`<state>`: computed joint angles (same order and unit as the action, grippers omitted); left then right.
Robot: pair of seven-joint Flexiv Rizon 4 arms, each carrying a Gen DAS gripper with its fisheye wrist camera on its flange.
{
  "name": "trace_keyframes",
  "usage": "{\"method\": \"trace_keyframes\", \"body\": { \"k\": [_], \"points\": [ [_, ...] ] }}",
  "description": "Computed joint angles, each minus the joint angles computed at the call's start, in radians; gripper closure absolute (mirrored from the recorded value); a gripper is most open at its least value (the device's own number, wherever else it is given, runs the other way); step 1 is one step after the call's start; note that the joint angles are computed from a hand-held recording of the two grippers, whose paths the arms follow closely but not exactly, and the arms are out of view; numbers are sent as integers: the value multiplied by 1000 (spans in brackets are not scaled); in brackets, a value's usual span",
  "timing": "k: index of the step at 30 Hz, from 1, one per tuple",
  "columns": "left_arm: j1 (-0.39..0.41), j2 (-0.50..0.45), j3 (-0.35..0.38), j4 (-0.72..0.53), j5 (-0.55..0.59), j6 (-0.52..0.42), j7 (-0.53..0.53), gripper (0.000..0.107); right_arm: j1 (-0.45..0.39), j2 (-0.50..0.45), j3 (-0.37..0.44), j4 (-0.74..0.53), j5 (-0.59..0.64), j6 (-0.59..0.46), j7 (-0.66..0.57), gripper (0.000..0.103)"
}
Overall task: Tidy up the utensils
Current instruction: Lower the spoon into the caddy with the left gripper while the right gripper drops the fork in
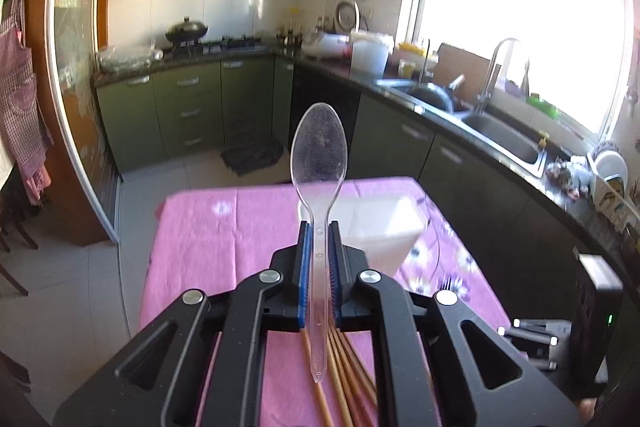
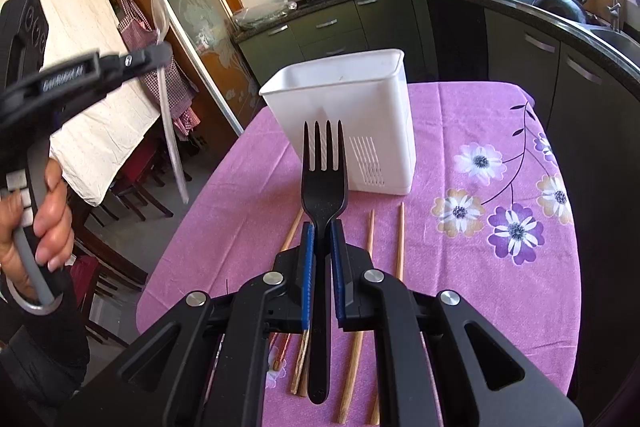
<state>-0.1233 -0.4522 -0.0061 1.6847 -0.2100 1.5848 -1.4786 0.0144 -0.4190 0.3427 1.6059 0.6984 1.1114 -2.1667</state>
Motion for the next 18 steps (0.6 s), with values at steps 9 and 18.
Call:
{"method": "trace_keyframes", "body": {
  "k": [9,18],
  "points": [
    [-142,-300,174,-406,-45,112,-35,98,-59,0,10,-47,126,-21,-101,93],
    [-109,-358,142,-437,-15,26,-41,76,-36,-42,3,-162,132,51,-129,93]
  ]
}}
